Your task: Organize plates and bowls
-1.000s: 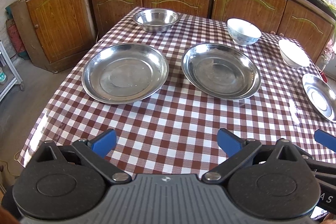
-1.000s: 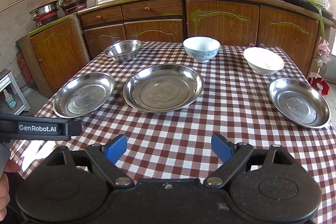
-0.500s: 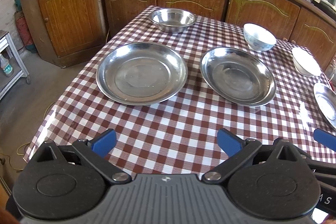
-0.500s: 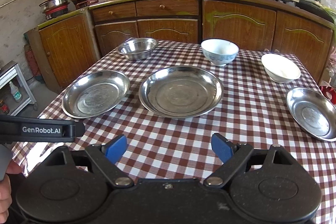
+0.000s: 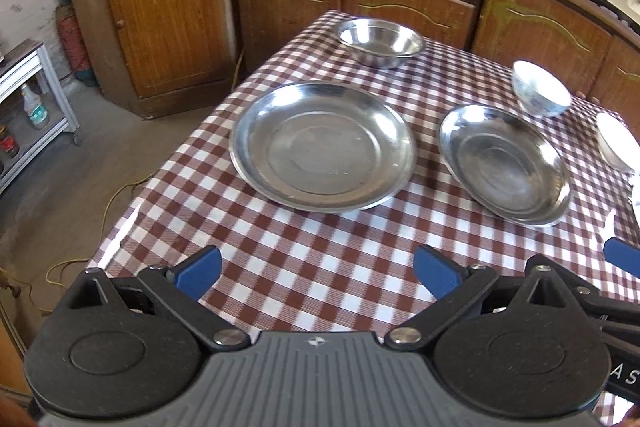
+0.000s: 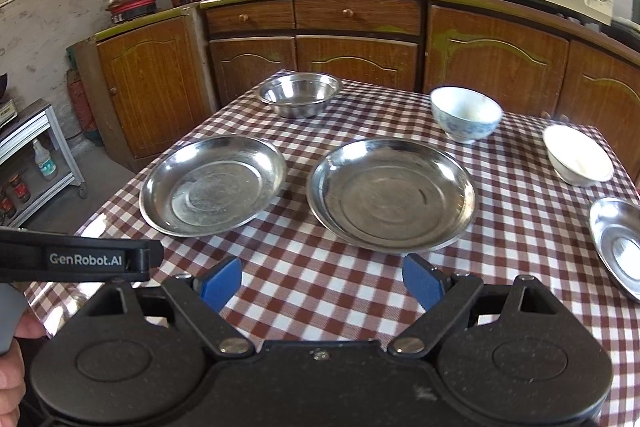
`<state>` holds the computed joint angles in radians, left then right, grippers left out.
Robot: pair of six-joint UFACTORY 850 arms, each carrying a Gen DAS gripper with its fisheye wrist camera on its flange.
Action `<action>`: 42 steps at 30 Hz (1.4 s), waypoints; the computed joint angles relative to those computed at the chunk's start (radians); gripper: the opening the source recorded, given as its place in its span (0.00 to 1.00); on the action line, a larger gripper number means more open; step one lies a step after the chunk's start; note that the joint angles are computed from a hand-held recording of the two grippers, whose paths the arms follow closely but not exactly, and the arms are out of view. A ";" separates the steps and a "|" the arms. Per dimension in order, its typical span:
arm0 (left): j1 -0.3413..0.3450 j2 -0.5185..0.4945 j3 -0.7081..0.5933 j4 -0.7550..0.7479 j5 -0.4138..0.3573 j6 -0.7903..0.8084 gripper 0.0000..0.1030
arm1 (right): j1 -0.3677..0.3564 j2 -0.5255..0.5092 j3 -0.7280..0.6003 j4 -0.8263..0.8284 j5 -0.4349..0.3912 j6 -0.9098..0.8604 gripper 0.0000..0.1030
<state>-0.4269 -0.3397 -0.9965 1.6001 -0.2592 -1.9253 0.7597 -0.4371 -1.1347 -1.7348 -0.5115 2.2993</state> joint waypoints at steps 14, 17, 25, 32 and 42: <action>0.113 -0.147 -0.169 -0.135 -0.075 0.102 1.00 | -0.036 -0.183 -0.250 0.007 0.067 -0.148 1.00; 0.132 -0.205 -0.238 -0.195 -0.085 0.172 1.00 | -0.050 -0.241 -0.329 0.061 0.096 -0.221 1.00; 0.182 -0.342 -0.410 -0.345 -0.070 0.389 0.96 | -0.083 -0.395 -0.532 0.398 0.159 -0.539 0.99; 0.212 -0.421 -0.494 -0.376 -0.033 0.481 0.90 | -0.109 -0.504 -0.671 0.661 0.175 -0.761 0.99; 0.249 -0.415 -0.472 -0.037 0.177 0.200 0.39 | -0.134 -0.613 -0.820 0.702 0.188 -0.768 0.74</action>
